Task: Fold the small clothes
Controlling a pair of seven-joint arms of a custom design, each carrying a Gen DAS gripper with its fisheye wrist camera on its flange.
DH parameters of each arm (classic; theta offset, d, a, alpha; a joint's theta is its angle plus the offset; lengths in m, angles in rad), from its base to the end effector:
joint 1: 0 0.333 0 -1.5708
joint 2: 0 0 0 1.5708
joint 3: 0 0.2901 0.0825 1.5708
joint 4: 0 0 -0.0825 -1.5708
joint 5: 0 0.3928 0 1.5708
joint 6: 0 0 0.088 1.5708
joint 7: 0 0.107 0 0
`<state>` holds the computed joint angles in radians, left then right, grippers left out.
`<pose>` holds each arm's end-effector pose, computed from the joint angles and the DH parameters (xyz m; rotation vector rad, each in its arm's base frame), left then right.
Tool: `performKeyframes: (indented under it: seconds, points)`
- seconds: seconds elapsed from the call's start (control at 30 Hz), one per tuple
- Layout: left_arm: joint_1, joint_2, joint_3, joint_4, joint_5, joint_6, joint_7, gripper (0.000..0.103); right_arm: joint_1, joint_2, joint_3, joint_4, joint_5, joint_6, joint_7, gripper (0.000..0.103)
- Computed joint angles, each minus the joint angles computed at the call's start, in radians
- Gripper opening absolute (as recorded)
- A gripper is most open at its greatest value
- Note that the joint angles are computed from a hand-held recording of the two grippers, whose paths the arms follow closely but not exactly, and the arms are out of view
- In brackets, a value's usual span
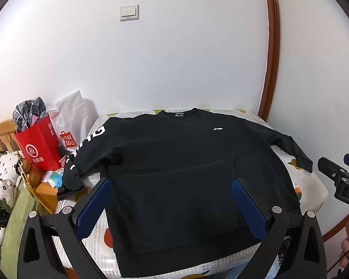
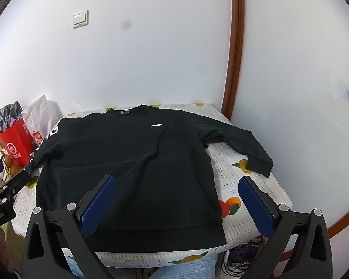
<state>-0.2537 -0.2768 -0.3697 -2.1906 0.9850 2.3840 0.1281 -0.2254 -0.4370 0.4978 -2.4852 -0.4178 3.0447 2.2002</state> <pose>0.4279 -0.3121 0.5192 -1.7468 1.4195 -0.7233 0.4541 0.1758 0.5007 -1.7132 1.5429 -0.8778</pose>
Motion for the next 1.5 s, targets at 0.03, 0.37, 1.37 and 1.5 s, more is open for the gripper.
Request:
performKeyframes:
  seconds: [0.03,0.37,1.37,1.5]
  points:
    - [-0.001,0.003,-0.003,0.004,-0.002,-0.009,0.000,0.103,-0.038,-0.010,0.033,-0.001,-0.022,0.009,0.024,0.103]
    - [0.017,-0.019,0.008,-0.027,-0.029,0.054,0.000,0.103,-0.004,-0.013,0.002,-0.011,-0.012,0.010,0.021,0.103]
    - [0.020,-0.022,0.003,-0.030,-0.036,0.053,0.008,0.103,-0.003,0.008,0.002,0.005,-0.018,0.000,0.023,0.103]
    - [0.020,-0.022,0.003,-0.029,-0.037,0.054,0.008,0.103,0.000,0.009,0.000,0.005,-0.018,-0.002,0.022,0.103]
